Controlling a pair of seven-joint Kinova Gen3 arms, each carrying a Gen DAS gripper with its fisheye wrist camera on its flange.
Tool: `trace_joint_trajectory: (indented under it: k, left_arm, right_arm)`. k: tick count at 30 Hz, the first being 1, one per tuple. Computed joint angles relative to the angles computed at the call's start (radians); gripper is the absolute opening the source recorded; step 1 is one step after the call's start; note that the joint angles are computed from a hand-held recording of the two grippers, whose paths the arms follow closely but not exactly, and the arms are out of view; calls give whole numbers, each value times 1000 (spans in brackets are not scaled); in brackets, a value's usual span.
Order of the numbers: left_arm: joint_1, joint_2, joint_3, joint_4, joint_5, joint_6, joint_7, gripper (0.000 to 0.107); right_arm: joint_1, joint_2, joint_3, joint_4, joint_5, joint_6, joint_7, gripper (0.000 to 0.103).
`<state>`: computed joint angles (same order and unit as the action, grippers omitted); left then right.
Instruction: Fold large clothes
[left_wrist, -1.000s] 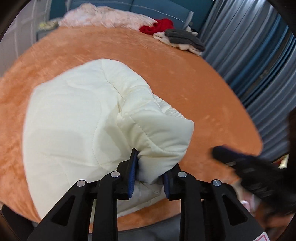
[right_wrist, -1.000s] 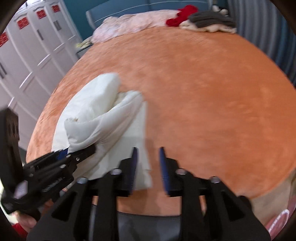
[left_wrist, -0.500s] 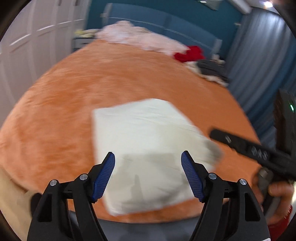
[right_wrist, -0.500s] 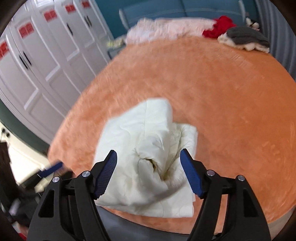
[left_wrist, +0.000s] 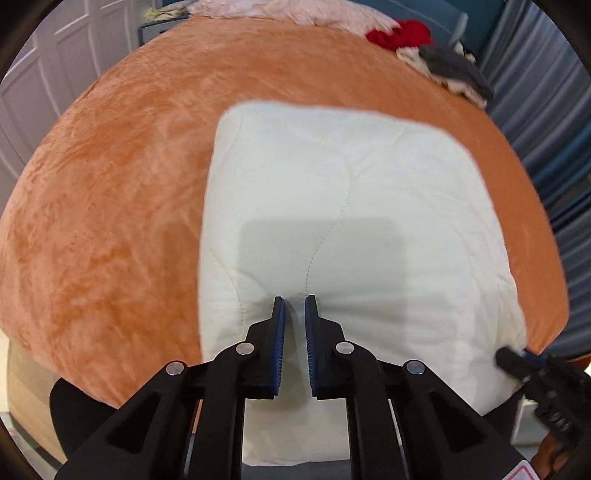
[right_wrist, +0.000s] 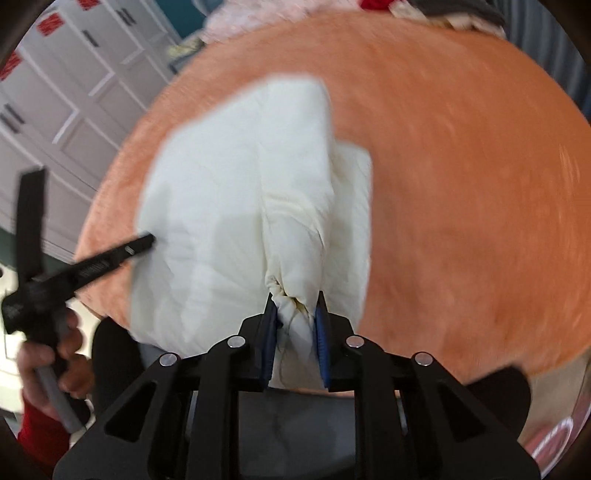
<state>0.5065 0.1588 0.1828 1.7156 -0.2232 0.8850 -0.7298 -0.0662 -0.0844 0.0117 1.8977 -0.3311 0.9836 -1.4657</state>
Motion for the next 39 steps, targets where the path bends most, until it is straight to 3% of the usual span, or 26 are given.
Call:
trace_joint_trajectory:
  k: [4,9,13,17,21,24,26,29,35,36,39]
  left_arm:
    - [79,62,6,-48,-103,58,76,6]
    - [145,131,-22,-85,-188,94,135,5]
    - [189,173,-46,-102,-248,111,178,4]
    - [217,186,-56,-109,-285,127,204,3]
    - [148,110,-43,-79,-194,78,134,1]
    - [82,31,-33,-67,-138,41,88,0]
    - [49,20,-35,-105,-141,47,65,1]
    - [-17,43,-43,-161,-85,29,18,1]
    - [-102,187,-63,-272,58,44,-92,1]
    - [-100,198,-70,-273,62,38,-95,0]
    - [-73,235,-93,-289,44,35,-84,0]
  right_arm:
    - [-39,44,-64,64,144,-99,-138,19]
    - [-94,88,-90,87,249,-182,-244,19]
    - [-106,101,-83,93,244,-211,-240,20]
    - [-59,91,-47,100,121,-195,-106,22]
    - [-4,59,-24,37,36,-84,-42,31]
    - [101,3,-72,-11,-31,-77,11,40]
    - [100,11,-28,-66,-112,-82,46,47]
    - [50,98,62,-156,-229,-85,70,50]
    - [72,339,-7,-311,-210,-64,-22,52]
    - [70,374,-17,-327,-194,-54,-38,51]
    - [91,370,-63,-287,-192,-94,-20,17]
